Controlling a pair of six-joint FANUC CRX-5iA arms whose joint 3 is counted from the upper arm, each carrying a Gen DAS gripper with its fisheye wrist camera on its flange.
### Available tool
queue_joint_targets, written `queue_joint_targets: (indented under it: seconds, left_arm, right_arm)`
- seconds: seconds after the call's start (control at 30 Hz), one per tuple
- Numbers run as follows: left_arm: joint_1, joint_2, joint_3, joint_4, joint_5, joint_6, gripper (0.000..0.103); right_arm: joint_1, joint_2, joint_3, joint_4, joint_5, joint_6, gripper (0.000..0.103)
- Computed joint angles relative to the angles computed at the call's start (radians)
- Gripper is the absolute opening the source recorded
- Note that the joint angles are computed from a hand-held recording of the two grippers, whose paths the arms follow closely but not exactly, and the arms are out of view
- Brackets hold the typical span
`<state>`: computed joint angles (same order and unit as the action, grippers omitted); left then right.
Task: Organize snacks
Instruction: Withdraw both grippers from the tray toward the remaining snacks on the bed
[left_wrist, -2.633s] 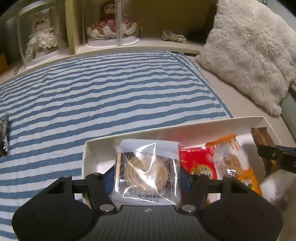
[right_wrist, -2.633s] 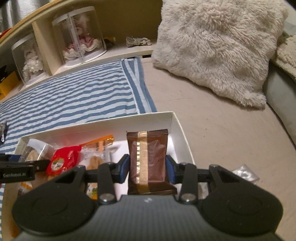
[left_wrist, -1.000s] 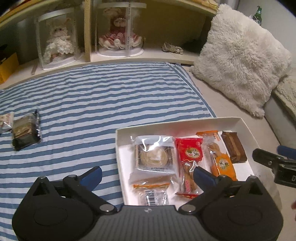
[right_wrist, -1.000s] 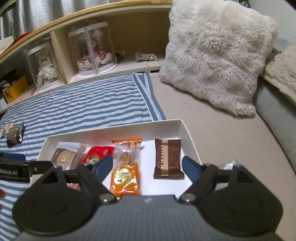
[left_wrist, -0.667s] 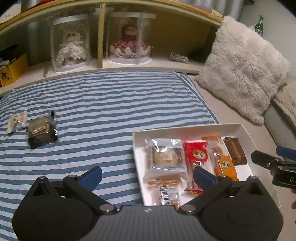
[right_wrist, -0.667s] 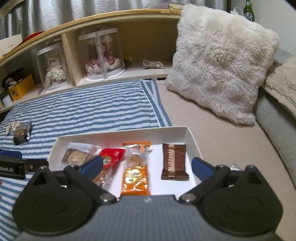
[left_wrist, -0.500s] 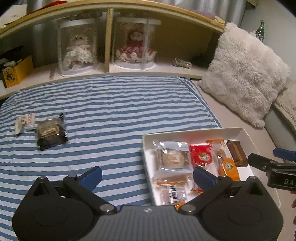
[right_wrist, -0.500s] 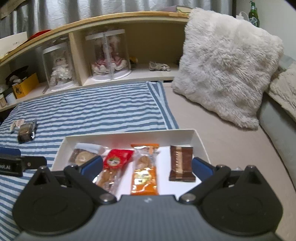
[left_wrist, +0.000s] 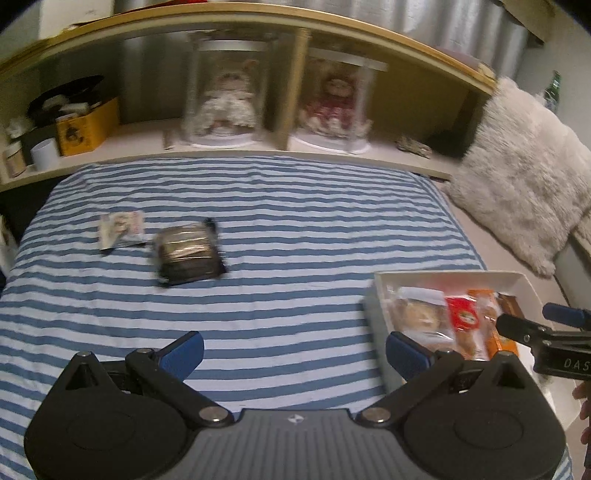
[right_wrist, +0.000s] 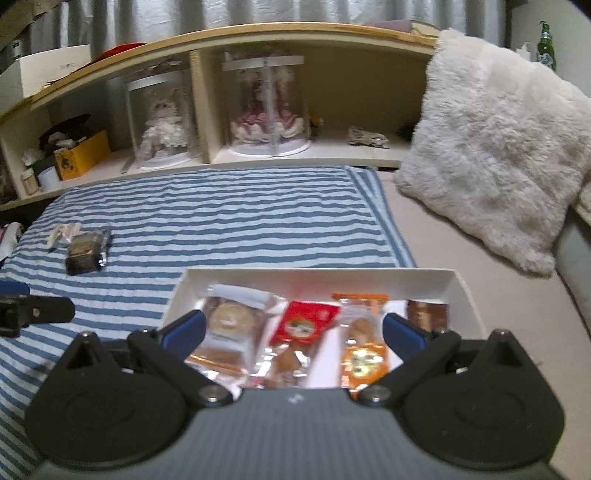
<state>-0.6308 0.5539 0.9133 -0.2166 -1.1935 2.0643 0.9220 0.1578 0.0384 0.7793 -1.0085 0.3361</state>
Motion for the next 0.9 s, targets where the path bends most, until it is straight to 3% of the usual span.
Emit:
queue_joint_targets:
  seconds: [0.5, 0.9]
  left_arm:
    - [0.114, -0.154, -0.248, -0.042, 0.109, 0.108, 0.103]
    - [0.187, -0.115, -0.228, -0.046, 0.149, 0.122, 0.103]
  right_arm:
    - [0.015, 0.111, 0.092, -0.002, 0.126, 0.017, 0.103]
    - [0.002, 0.207, 0.162, 0.006, 0.305, 0.002, 0.103]
